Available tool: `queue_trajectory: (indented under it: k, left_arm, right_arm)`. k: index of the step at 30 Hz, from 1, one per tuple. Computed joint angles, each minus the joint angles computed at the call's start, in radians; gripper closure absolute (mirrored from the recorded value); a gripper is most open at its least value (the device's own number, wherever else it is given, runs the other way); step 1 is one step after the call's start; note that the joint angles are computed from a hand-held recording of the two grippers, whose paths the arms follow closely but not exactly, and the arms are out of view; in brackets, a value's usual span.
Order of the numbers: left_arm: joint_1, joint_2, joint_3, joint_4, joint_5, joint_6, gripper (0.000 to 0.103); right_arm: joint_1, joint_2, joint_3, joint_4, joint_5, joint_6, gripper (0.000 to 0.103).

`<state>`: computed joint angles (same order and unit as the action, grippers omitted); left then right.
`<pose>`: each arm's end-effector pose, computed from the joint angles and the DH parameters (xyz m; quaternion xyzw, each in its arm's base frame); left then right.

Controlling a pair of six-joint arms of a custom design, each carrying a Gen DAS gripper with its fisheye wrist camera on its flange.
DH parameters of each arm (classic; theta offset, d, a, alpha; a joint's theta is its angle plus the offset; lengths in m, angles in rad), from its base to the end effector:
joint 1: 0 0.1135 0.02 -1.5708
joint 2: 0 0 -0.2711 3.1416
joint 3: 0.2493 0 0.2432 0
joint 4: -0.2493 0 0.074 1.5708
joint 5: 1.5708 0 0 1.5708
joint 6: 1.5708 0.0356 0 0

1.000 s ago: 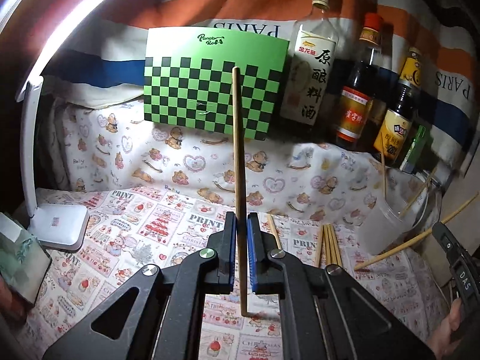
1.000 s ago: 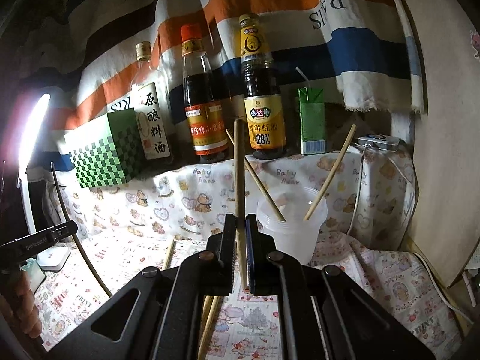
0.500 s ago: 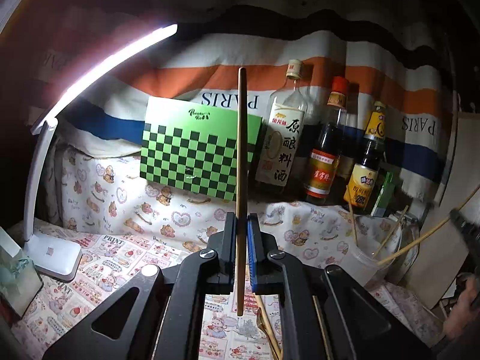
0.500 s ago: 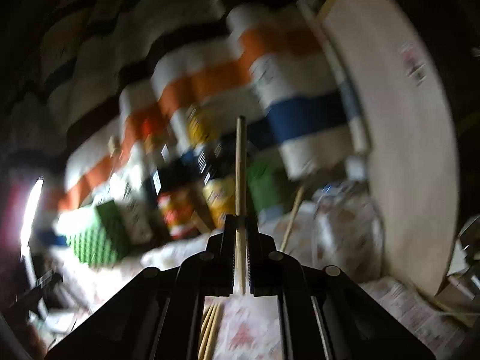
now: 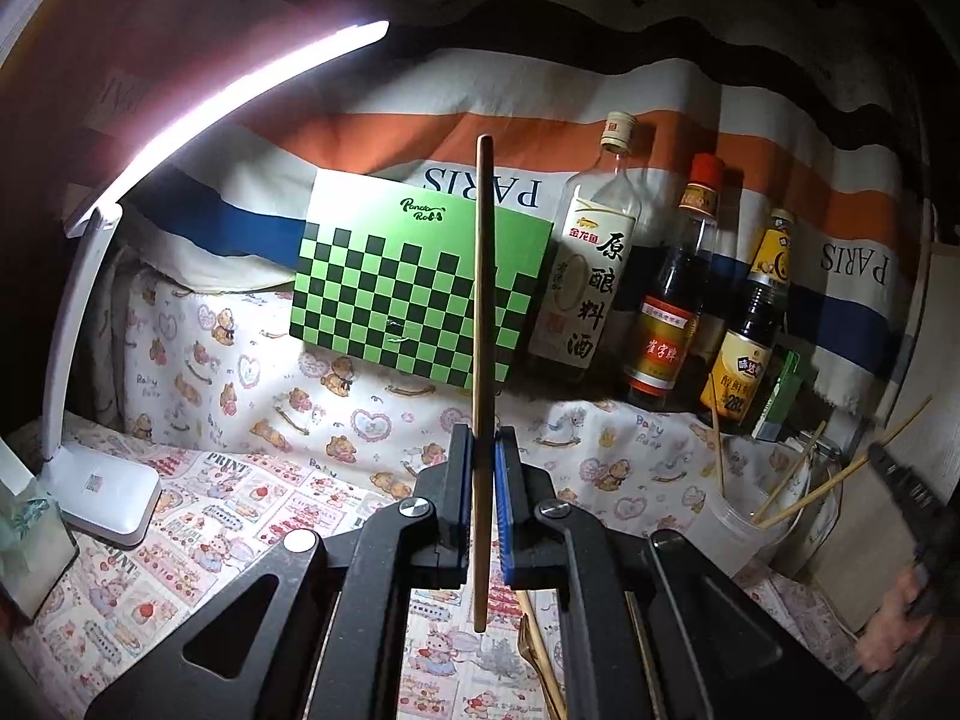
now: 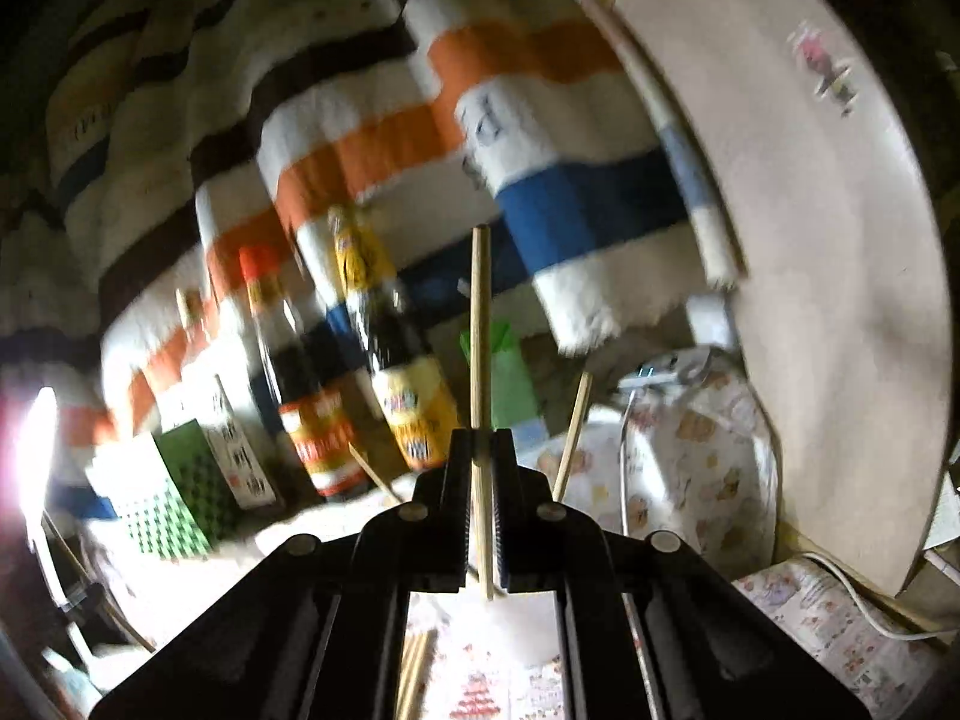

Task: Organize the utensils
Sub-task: 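Raise the left tool's chopstick upright while the right tool carries its chopstick toward the clear cup, then lower the right tool's chopstick into the clear cup and open the right tool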

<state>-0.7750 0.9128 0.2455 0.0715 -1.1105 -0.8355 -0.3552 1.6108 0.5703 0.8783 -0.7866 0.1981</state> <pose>0.1301 -0.0827 0.1789 -0.2695 0.7430 0.0357 0.6116 0.2897 -0.0806 0.1954 -0.0465 0.7449 0.2442 0.6191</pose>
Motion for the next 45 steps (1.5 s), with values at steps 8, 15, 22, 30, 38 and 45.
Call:
queue_trajectory:
  k: [8,15,22,30,38,45]
  left_arm:
    - [0.005,-0.01,-0.004,0.007,0.016,0.01,0.097]
    - [0.01,-0.003,-0.001,0.004,0.029,0.004,0.097]
    - [-0.022,0.002,-0.004,0.046,0.017,0.072,0.097]
    - [-0.01,-0.005,0.019,0.132,0.09,0.156,0.097]
    - [-0.001,0.192,0.241,0.25,0.144,0.325,0.097]
    - [0.04,0.485,0.444,0.429,0.277,0.369,0.097]
  right_arm:
    - [0.095,0.08,0.01,-0.023,0.107,-0.135,0.096]
    - [0.122,0.107,0.049,-0.105,0.125,-0.178,0.096]
    - [0.126,0.124,0.076,-0.151,0.122,-0.189,0.096]
    - [0.105,0.121,0.12,-0.267,0.064,-0.197,0.082]
    - [0.03,0.155,0.212,-0.434,-0.033,-0.161,0.057]
    - [-0.032,0.204,0.288,-0.506,-0.101,-0.11,0.053]
